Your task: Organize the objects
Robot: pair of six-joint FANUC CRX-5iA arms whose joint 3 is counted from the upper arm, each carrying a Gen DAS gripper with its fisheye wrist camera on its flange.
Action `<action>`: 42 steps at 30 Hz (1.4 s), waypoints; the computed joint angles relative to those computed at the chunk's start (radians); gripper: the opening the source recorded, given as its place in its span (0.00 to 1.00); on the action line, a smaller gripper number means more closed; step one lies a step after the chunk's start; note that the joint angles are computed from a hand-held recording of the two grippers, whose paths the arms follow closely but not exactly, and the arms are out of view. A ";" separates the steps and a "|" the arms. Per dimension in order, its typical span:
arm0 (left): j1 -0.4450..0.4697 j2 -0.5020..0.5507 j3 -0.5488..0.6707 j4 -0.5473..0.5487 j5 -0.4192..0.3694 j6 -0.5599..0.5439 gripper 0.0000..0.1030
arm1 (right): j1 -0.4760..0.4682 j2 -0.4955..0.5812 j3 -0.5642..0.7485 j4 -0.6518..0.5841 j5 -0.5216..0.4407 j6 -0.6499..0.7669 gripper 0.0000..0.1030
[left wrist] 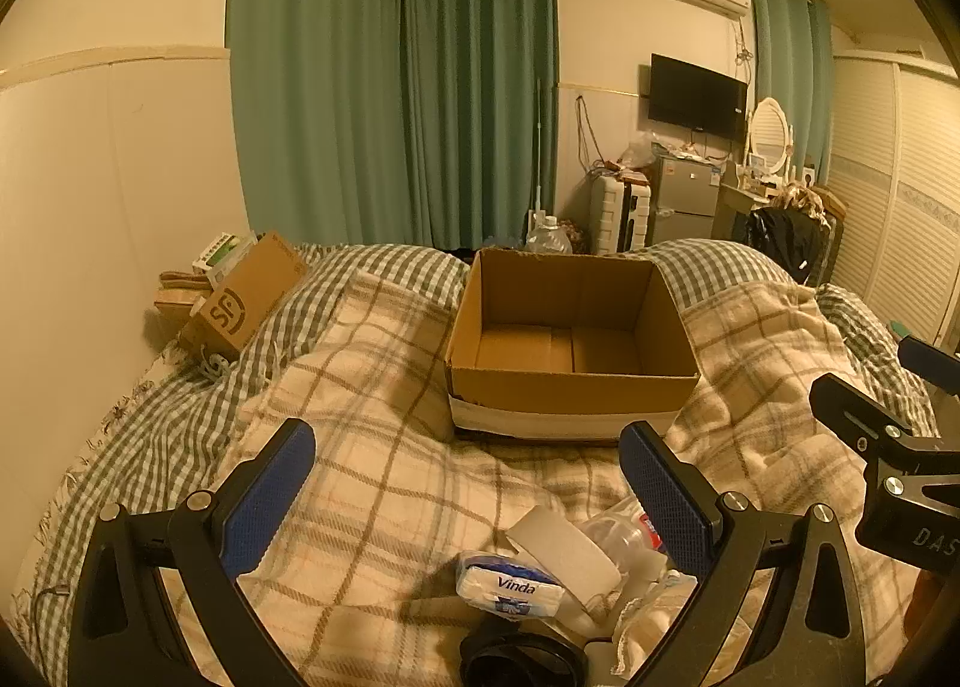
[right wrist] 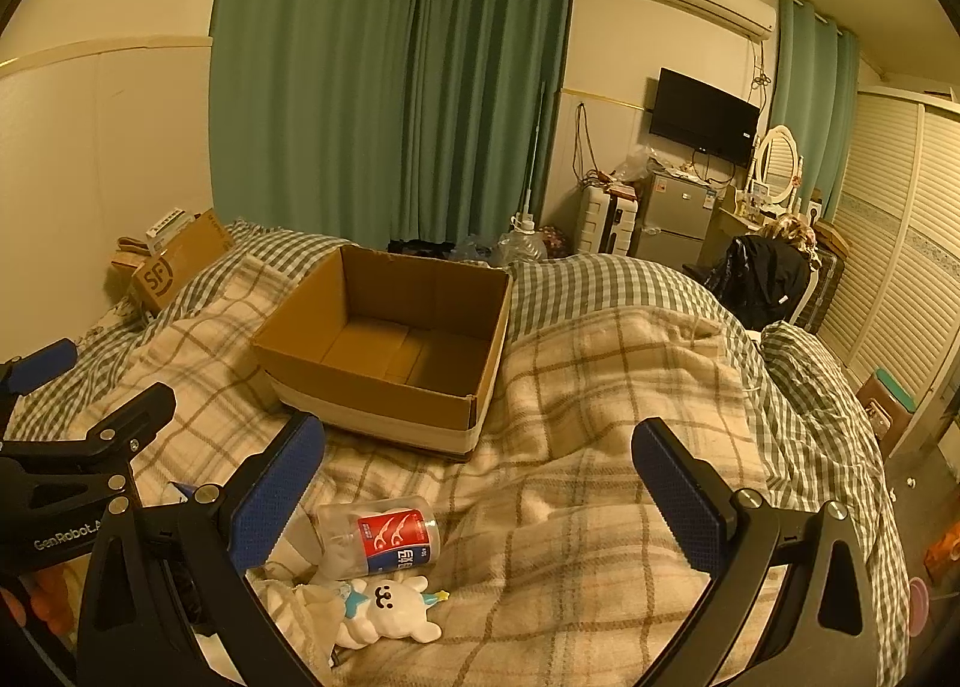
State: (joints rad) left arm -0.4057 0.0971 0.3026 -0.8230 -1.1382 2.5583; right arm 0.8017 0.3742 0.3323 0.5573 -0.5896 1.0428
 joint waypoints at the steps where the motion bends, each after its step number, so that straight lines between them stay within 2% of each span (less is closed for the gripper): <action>1: 0.003 -0.001 -0.001 0.004 0.001 0.001 1.00 | 0.000 0.001 0.003 -0.002 -0.002 0.002 1.00; 29: 0.006 -0.003 -0.003 0.009 0.005 -0.003 1.00 | 0.001 -0.007 0.005 -0.047 0.000 0.045 1.00; 38: -0.020 -0.009 0.031 0.004 -0.040 -0.001 1.00 | 0.004 -0.054 -0.031 -0.058 0.024 0.049 1.00; 42: -0.051 -0.008 0.061 -0.023 -0.092 -0.005 1.00 | 0.010 -0.091 -0.065 -0.051 0.039 0.049 1.00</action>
